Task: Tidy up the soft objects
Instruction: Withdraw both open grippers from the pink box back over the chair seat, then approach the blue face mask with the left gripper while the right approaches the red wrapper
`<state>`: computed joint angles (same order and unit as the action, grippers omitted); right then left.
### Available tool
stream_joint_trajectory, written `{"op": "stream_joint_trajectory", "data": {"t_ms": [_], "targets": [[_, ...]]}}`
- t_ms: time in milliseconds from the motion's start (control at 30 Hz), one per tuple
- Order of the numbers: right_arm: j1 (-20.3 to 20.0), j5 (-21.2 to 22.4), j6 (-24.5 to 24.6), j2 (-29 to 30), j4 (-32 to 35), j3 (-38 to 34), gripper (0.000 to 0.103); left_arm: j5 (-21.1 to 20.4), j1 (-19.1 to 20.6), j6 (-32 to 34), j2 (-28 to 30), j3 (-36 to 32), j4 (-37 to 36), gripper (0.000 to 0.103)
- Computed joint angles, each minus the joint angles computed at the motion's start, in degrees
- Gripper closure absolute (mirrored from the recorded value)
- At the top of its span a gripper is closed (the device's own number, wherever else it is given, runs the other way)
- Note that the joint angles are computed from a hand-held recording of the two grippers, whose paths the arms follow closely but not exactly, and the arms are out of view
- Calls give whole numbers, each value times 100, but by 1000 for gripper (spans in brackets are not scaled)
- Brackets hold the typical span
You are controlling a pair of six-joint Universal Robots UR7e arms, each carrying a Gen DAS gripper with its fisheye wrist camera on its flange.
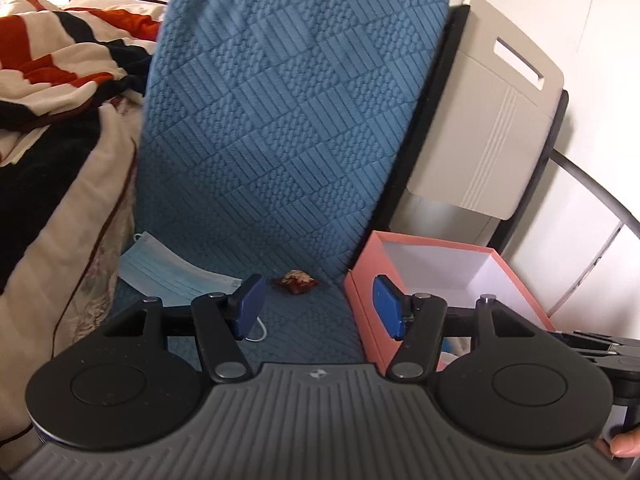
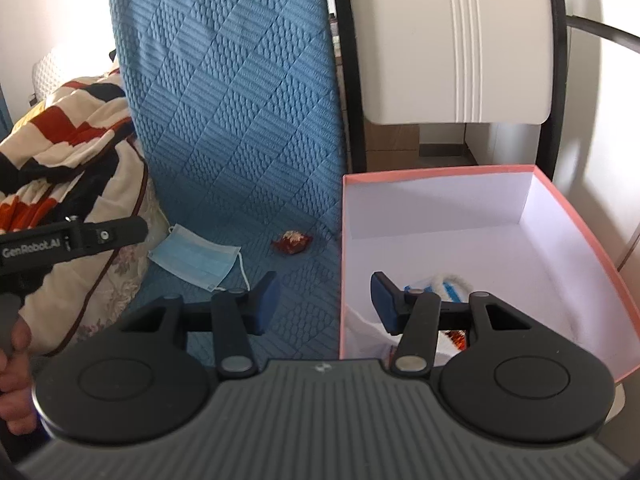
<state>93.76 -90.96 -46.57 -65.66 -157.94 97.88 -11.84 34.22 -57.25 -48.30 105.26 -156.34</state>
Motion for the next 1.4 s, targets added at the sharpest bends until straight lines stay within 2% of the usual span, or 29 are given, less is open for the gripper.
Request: {"op": "stream_joint_trajectory", "data": {"t_ms": [33,200,400,467,667,733,867,1067,1133,1300,1400], "targets": [[4,-22,-21,6,-30,38,50,24,-9,102,5,64,-212,38],[11,-77,-136,33,-161,241,50,143,-22,117,-22,200,-270,38],[37,-138,-270,80,-296,432,50,161,-4,-651,-277,439,597,38],[64,-186,-361,99,-400,469,50,165,-5,-1357,-464,519,1403,38],[74,-273,-376,113,-457,558,50,99,3,-2508,-766,754,2486,38],[93,-331,-417,118,-548,627,50,99,10,-2488,-770,872,2221,38],[107,-339,-463,122,-727,754,50,32,83,-1703,-605,1030,891,38],[85,-252,-399,194,-948,814,50,-172,271,-1430,-459,1054,314,38],[73,-212,-353,237,-1040,820,50,-290,363,-1690,-497,1016,588,38],[23,-43,-292,420,-1454,899,50,-512,546,-1072,-340,1057,-598,38],[35,-61,-378,547,-1508,891,50,-589,652,-938,-304,1004,-807,38]]}}
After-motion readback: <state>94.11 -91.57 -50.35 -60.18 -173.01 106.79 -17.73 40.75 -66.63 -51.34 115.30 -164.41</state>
